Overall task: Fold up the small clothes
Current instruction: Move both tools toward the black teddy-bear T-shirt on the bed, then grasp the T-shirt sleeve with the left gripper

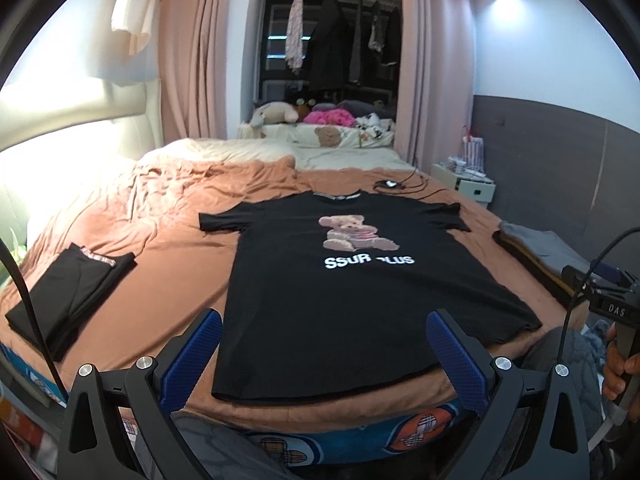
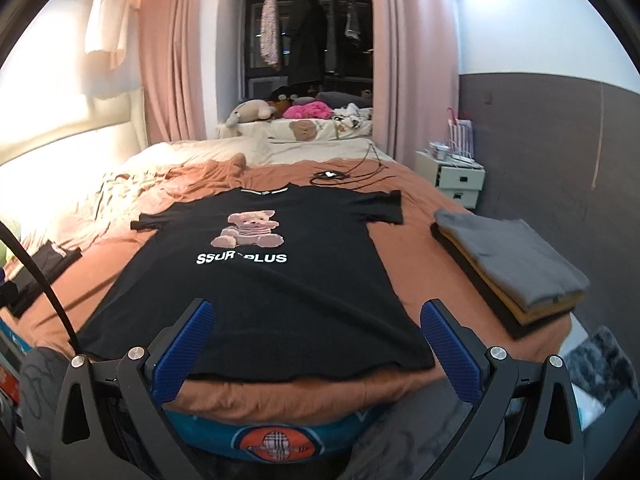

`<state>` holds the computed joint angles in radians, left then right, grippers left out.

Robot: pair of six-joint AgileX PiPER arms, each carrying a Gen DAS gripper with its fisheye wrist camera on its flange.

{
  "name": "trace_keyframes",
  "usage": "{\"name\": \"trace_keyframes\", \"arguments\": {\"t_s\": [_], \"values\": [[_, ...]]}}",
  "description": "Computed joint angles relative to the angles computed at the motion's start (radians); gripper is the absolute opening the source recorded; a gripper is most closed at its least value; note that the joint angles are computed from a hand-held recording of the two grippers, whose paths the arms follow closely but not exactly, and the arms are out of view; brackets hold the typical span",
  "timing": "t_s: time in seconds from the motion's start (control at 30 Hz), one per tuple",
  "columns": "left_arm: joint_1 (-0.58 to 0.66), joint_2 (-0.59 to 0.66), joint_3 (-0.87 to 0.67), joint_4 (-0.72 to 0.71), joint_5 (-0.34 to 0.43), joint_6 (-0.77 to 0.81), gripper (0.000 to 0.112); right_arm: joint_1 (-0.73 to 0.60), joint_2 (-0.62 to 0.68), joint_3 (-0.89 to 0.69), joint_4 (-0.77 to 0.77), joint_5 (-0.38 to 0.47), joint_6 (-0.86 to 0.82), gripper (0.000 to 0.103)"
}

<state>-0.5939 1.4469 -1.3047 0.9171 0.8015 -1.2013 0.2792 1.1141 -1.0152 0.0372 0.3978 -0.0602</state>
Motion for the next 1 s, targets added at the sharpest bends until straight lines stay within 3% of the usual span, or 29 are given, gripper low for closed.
{"name": "trace_keyframes", "arguments": {"t_s": [0.17,0.43,0.6,0.7,1.0], "values": [[0.093,0.056,-0.063,-0.068,-0.036,0.072,0.103,-0.041,0.133,-0.084,0.158,-0.012,-0.184,0.103],[0.222,0.182,-0.235,-0.202,-0.029,0.231,0.103,0.013,0.349,-0.323,0.013,0.036,-0.031,0.103],[0.317,0.255,-0.332,-0.32,-0.04,0.351,0.103,0.022,0.494,-0.513,-0.005,0.123,0.026,0.103],[0.361,0.296,-0.389,-0.38,-0.043,0.416,0.103,0.047,0.578,-0.637,-0.096,0.176,0.125,0.103],[0.49,0.459,-0.63,-0.528,0.023,0.561,0.103,0.069,0.829,-1.033,-0.053,0.328,0.103,0.103]]}}
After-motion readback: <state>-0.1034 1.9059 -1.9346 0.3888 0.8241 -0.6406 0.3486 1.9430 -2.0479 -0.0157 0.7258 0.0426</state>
